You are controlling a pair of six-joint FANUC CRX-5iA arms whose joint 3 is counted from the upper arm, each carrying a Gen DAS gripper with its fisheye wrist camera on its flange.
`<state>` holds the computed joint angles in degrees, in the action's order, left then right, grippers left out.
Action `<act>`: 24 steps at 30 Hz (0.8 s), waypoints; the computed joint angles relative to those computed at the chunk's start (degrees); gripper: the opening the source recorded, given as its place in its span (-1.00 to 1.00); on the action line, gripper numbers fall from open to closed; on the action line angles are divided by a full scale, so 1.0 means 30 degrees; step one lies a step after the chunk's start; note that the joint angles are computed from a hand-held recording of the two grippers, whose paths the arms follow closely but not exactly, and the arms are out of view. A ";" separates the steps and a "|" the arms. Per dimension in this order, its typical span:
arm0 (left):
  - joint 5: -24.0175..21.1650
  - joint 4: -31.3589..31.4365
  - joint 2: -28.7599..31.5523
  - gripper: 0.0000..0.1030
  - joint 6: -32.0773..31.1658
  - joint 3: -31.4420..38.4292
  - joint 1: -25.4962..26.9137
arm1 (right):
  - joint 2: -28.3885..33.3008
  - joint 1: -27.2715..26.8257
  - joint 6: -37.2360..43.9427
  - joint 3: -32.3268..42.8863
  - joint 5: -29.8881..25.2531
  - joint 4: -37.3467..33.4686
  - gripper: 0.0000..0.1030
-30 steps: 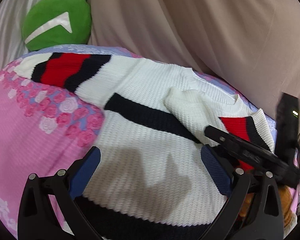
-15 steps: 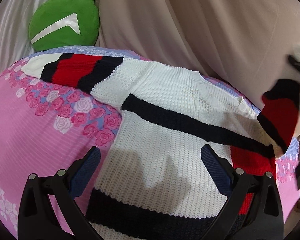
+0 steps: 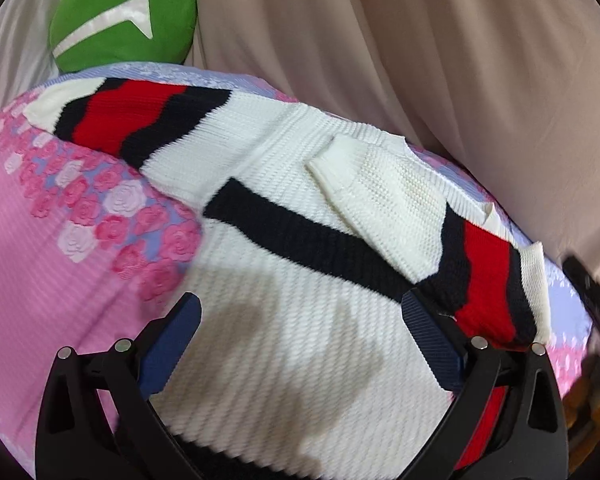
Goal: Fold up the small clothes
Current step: 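Fold the held sleeve across the sweater body with the right gripper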
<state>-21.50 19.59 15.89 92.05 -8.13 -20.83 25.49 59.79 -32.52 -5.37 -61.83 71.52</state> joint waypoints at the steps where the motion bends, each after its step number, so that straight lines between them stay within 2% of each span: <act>1: -0.0142 -0.0010 0.0294 0.91 0.0295 0.0357 -0.0099 | -0.0397 0.0172 -0.0637 -0.0623 -0.0549 -0.0641 -0.03; 2: -0.0264 -0.0224 0.0648 0.91 0.0819 0.0815 -0.0249 | -0.0868 0.0114 -0.1513 -0.1382 -0.0304 -0.1082 -0.02; 5: -0.0936 -0.2852 0.1509 0.91 0.3768 0.2535 -0.0785 | -0.1470 -0.0333 -0.3476 -0.2708 0.1458 -0.2225 -0.03; 7: -0.1728 -0.6258 0.2031 0.91 0.6908 0.4110 -0.1423 | -0.1124 -0.0770 -0.3615 -0.2728 0.2693 -0.2344 -0.02; 9: -0.2233 -0.7947 0.2286 0.91 0.8393 0.4914 -0.1868 | -0.0622 -0.0917 -0.2778 -0.2154 0.2833 -0.2811 -0.27; 10: -0.2471 -0.8364 0.2373 0.91 0.8732 0.5194 -0.1985 | -0.0807 -0.0952 -0.3132 -0.2402 0.2851 -0.2322 -0.59; 12: -0.2451 -0.8384 0.2335 0.91 0.8914 0.5290 -0.1933 | -0.1663 -0.0693 -0.5360 -0.3727 0.2017 -0.0139 -0.65; 14: -0.2433 -0.8774 0.2290 0.91 0.9580 0.5457 -0.1815 | -0.2240 -0.0138 -0.6279 -0.4560 0.0148 0.0172 -0.66; 15: -0.2556 -0.9069 0.2386 0.91 1.0052 0.5694 -0.1786 | -0.2436 -0.0232 -0.6206 -0.4818 0.0310 -0.0377 -0.66; 17: -0.3195 -0.9215 0.2905 0.91 1.0696 0.6469 -0.1780 | -0.2497 -0.0849 -0.4425 -0.4781 0.2276 -0.2612 -0.65; 19: -0.3433 -0.7573 0.3492 0.91 0.9644 0.6785 -0.1597 | -0.2176 -0.0828 -0.4413 -0.4709 0.2491 -0.2772 -0.62; 21: -0.3921 -0.6527 0.3908 0.91 0.8693 0.7075 -0.1583 | -0.2021 -0.0294 -0.5095 -0.4614 0.1260 -0.1637 -0.59; 24: -0.4422 -0.7508 0.3795 0.91 0.8937 0.7121 -0.1917 | -0.1816 0.0402 -0.5197 -0.4257 -0.0547 -0.0696 -0.54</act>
<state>-34.77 -2.93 27.27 118.86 13.23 -26.58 20.04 60.99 -48.11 -18.14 -63.47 69.43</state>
